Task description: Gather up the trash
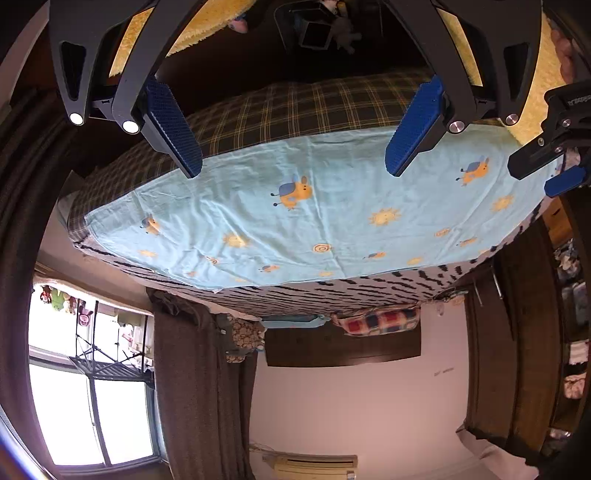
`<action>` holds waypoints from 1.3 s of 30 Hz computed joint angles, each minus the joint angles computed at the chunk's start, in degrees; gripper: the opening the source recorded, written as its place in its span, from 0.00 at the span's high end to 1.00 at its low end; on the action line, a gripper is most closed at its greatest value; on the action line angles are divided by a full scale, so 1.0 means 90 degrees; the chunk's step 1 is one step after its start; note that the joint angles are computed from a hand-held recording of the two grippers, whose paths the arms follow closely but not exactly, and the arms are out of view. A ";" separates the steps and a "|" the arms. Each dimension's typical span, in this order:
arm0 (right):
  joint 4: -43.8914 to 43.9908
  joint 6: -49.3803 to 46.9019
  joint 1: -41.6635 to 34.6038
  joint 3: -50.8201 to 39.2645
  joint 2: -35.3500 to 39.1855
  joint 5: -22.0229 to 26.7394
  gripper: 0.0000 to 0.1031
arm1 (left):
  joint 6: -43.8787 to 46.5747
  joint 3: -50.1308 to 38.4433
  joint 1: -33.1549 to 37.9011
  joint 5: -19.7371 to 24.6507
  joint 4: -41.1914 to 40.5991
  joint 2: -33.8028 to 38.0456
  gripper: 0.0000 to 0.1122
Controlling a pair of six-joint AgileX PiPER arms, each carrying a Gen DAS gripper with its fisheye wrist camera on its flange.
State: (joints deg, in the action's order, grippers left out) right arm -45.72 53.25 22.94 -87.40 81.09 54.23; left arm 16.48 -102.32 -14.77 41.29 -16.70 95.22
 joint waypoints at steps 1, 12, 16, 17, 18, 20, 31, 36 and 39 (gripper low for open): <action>-0.0029 0.0026 0.0017 0.0005 -0.0005 -0.0005 0.03 | 0.0001 0.0004 0.0004 -0.0004 -0.0003 -0.0003 0.15; 0.0001 0.0029 -0.0009 0.0014 -0.0017 -0.0030 0.03 | -0.0088 -0.0014 0.0007 -0.0019 0.0083 -0.0010 0.15; 0.0046 -0.0019 -0.0028 0.0010 -0.0030 -0.0033 0.03 | -0.0099 -0.0008 0.0001 -0.0028 0.0097 -0.0016 0.15; 0.0047 -0.0022 -0.0030 0.0008 -0.0028 -0.0037 0.03 | -0.0099 -0.0008 0.0001 -0.0028 0.0097 -0.0016 0.15; 0.0044 -0.0020 -0.0030 0.0011 -0.0033 -0.0037 0.03 | -0.0111 -0.0008 -0.0003 -0.0028 0.0110 -0.0016 0.15; 0.0040 -0.0018 -0.0033 0.0015 -0.0032 -0.0045 0.03 | -0.0116 -0.0012 -0.0001 -0.0024 0.0113 -0.0014 0.15; 0.0050 -0.0048 -0.0044 -0.0023 -0.0016 -0.0047 0.03 | -0.0140 -0.0057 0.0008 -0.0047 0.0158 -0.0008 0.15; 0.0044 -0.0079 -0.0049 -0.0098 0.0011 -0.0021 0.03 | -0.0157 -0.0093 0.0017 -0.0035 0.0161 0.0012 0.15; 0.0031 -0.0090 -0.0040 -0.0147 0.0037 0.0002 0.03 | -0.0188 -0.0141 0.0010 -0.0025 0.0197 0.0032 0.15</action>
State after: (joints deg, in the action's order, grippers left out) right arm -45.44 52.44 22.57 -88.72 81.43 54.25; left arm 14.79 -103.59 -14.69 41.06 -14.92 95.51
